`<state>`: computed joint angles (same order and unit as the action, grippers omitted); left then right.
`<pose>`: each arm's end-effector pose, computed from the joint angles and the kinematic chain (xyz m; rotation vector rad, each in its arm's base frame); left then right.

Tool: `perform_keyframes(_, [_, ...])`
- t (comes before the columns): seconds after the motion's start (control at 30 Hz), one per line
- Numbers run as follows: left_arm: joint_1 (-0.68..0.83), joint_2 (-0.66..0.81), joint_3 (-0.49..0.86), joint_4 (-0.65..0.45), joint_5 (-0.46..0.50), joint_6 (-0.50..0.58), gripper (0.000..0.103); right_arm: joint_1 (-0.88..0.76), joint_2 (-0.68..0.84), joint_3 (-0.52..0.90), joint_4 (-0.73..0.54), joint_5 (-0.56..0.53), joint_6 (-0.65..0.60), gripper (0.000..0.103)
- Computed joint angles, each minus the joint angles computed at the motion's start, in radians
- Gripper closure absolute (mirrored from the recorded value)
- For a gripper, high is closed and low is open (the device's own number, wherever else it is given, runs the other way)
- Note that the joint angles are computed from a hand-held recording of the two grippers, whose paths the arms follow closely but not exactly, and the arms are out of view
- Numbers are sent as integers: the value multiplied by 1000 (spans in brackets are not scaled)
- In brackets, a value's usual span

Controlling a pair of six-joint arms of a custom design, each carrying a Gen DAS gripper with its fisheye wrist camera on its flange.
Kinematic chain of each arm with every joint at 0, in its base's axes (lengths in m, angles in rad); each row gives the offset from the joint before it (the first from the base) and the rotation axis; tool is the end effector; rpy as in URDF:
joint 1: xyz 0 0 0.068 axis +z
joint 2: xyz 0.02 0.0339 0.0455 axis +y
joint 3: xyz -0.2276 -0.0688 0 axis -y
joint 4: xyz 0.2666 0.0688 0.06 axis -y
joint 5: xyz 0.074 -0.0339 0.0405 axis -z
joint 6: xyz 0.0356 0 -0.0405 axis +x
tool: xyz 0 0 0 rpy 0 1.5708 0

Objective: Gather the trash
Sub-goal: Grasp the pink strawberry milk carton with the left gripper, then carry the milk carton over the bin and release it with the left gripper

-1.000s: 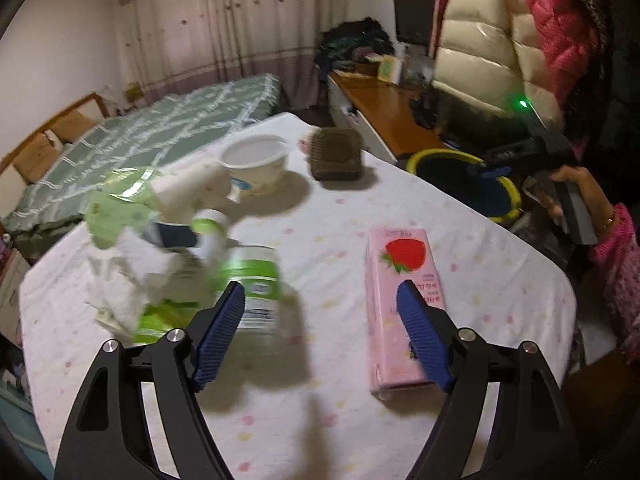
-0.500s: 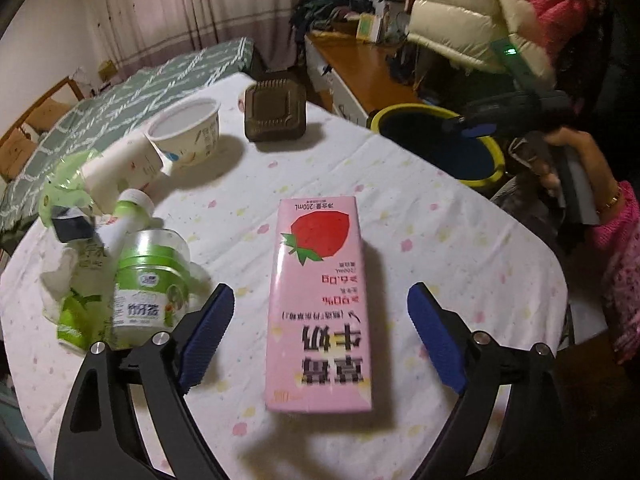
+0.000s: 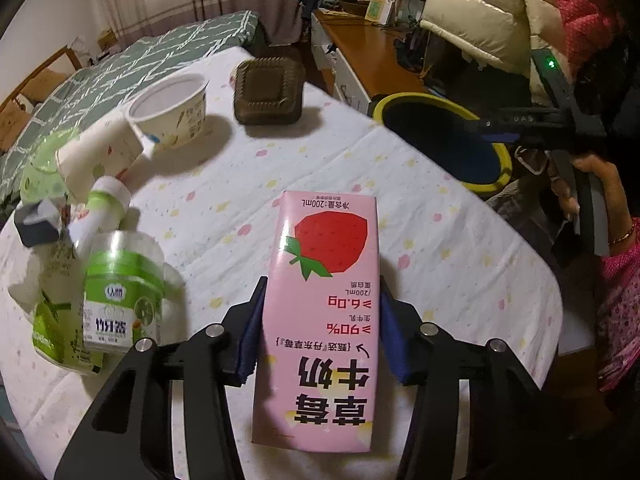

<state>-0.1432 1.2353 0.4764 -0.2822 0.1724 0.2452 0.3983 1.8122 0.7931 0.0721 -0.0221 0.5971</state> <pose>0.2316 -0.0396 0.0944 0.5612 2.5377 -0.1883 0.3032 0.1284 0.0500 0.2461 2.5600 0.4208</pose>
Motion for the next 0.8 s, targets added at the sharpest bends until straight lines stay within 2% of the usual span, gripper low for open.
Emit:
perform_keyframes(0.13, [-71, -7, 48, -19, -15, -31, 53, -4, -52, -49, 13, -1, -13, 58])
perform_keyframes(0.3, [-178, 116, 199, -20, -27, -77, 53, 0, -174, -143, 8, 34, -25, 58])
perform_keyframes(0.63, [-383, 601, 700, -49, -69, -162, 52, -31, -488, -355, -82, 98, -59, 58])
perform_keyframes(0.8, [-449, 860, 978, -79, -96, -196, 52, -68, -578, -414, -111, 98, -68, 58])
